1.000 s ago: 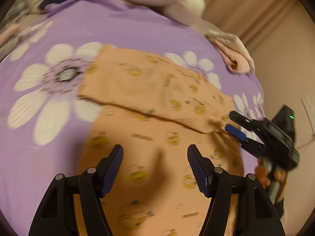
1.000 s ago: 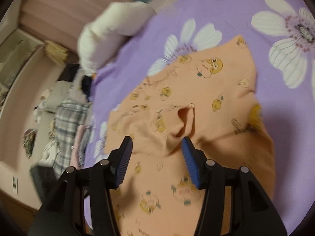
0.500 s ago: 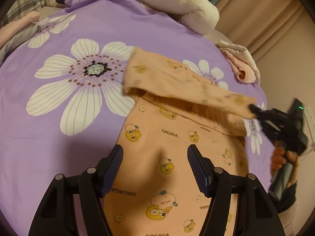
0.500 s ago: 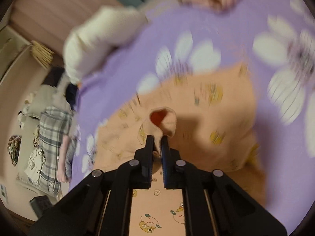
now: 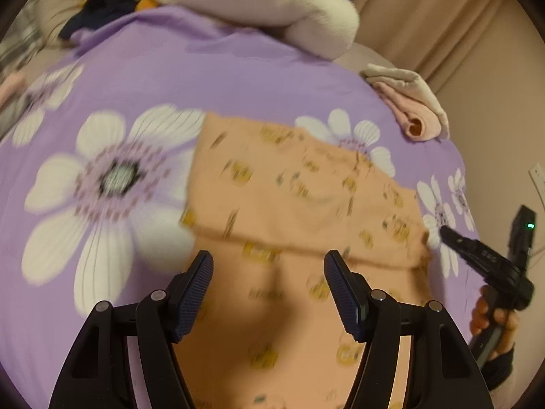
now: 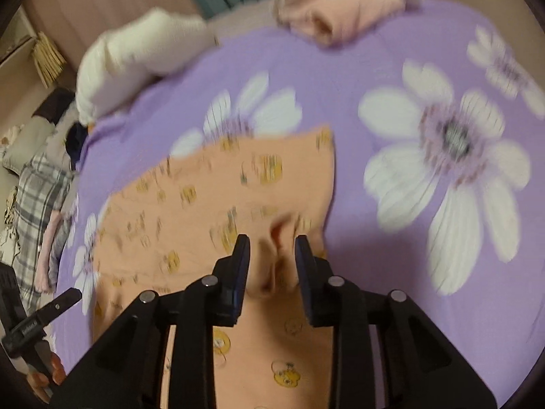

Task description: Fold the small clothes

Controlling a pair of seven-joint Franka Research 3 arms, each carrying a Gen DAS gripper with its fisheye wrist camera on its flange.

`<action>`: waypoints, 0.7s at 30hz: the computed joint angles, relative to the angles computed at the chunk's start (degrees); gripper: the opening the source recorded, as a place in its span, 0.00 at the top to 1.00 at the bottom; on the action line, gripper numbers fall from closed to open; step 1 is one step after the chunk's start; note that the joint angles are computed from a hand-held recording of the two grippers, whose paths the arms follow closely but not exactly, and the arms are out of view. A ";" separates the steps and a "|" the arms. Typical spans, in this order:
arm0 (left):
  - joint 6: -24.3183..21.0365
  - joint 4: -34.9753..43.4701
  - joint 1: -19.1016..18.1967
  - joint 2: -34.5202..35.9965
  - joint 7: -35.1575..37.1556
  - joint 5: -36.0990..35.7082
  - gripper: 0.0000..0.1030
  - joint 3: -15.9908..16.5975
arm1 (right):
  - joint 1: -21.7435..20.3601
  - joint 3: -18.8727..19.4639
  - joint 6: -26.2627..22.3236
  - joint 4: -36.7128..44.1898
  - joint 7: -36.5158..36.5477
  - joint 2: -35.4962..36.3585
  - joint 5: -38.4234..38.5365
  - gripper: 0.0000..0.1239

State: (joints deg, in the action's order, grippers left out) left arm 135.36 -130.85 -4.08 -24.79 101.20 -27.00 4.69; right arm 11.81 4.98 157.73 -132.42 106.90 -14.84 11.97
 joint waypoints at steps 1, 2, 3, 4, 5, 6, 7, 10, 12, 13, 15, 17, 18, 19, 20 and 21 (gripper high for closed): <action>0.50 1.64 -0.56 1.80 0.82 -0.25 0.36 -0.07 | 0.29 -0.14 1.11 0.31 -0.62 -0.04 0.34 0.77; 0.77 2.76 -0.81 3.20 1.43 -0.43 0.36 -0.26 | 1.54 -0.98 1.72 1.61 -2.89 0.82 2.31 0.77; 1.14 3.56 -0.80 4.34 1.54 -0.49 0.36 -0.65 | 3.07 -1.99 1.80 2.73 -5.97 1.59 5.07 0.77; 1.24 4.90 -0.75 6.08 1.39 -0.45 0.36 -1.10 | 4.44 -2.99 1.14 4.25 -9.41 2.67 7.97 0.78; 1.05 5.93 -0.68 7.44 1.71 -0.61 0.36 -1.41 | 5.11 -3.38 0.43 5.56 -11.86 3.80 10.01 0.80; 0.98 6.81 -0.61 8.71 2.09 -1.08 0.36 -1.71 | 5.61 -3.51 -0.12 6.78 -14.14 5.08 11.86 0.81; 0.79 7.90 -0.34 10.20 2.07 -1.09 0.36 -2.20 | 5.77 -3.32 -0.95 8.09 -15.84 6.78 12.84 0.83; 0.74 10.02 1.12 13.47 0.98 1.35 0.36 -4.12 | 5.10 -1.62 -3.77 9.93 -14.71 9.82 10.72 0.85; 0.86 10.98 2.77 15.55 -2.50 5.22 0.36 -5.35 | 4.35 -0.92 -4.67 8.93 -12.51 9.75 6.42 0.85; 1.12 11.19 3.50 16.24 -4.29 6.94 0.36 -5.81 | 3.80 -0.49 -5.21 7.95 -10.22 9.26 2.83 0.85; 2.24 11.13 4.84 17.35 -7.12 9.82 0.36 -6.21 | 2.97 -0.09 -7.03 6.42 -7.09 8.24 -2.02 0.87; 2.49 11.19 5.48 17.74 -6.86 9.38 0.36 -6.05 | 3.10 -0.44 -6.97 3.53 -9.07 6.11 -1.64 0.89; 2.53 11.18 5.70 17.68 -6.71 8.84 0.36 -5.98 | 3.04 -0.36 -6.07 1.88 -9.76 4.79 -2.08 0.89; 2.16 11.21 5.89 17.43 -6.72 8.34 0.36 -5.92 | 2.89 -0.28 -6.02 0.71 -10.11 3.59 -2.47 0.89; 1.81 11.21 6.03 17.18 -6.86 8.43 0.36 -5.99 | 3.05 -0.62 -6.42 -0.12 -10.89 2.62 -1.21 0.89; 1.46 10.88 6.13 16.47 -6.88 8.68 0.36 -6.05 | 3.00 -0.73 -7.02 -0.32 -10.97 2.07 -0.46 0.89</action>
State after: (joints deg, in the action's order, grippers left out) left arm 136.82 -119.98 2.05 -8.33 94.32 -18.31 -1.36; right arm 14.81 4.26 150.70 -132.74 95.93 -12.77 11.52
